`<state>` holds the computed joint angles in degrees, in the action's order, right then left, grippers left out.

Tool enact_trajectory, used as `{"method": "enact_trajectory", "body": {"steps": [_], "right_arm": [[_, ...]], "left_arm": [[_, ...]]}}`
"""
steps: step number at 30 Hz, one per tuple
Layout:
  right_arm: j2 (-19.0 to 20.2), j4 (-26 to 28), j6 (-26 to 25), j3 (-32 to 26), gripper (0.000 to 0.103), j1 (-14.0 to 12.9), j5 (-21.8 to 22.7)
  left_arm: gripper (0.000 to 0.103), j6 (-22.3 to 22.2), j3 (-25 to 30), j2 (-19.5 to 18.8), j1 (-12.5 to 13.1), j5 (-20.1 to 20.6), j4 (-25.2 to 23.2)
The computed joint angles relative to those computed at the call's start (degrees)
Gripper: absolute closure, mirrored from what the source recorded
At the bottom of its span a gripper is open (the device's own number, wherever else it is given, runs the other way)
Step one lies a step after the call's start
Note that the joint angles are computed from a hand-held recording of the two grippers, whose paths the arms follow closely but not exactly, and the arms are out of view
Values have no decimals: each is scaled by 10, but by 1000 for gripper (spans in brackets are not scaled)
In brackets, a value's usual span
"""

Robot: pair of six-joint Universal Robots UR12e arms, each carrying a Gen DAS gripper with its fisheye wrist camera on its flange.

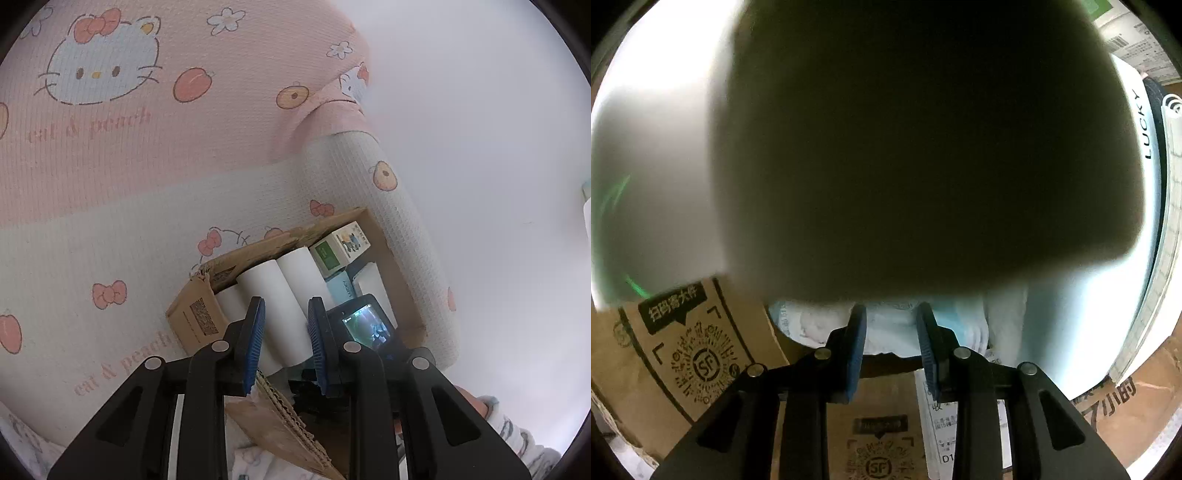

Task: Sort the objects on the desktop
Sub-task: 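Press the left gripper into the box between the tubes and blue notebook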

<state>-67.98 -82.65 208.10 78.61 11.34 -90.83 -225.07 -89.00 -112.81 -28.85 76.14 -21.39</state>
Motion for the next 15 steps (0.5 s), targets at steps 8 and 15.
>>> {"method": "enact_trajectory", "body": {"steps": [8, 15], "right_arm": [[3, 10, 19, -10, 77, 6, -9], [-54, -78, 8, 20, 77, 5, 24]], "left_arm": [[70, 24, 18, -3, -9, 13, -44], [68, 67, 66, -20, -25, 6, -132]]}}
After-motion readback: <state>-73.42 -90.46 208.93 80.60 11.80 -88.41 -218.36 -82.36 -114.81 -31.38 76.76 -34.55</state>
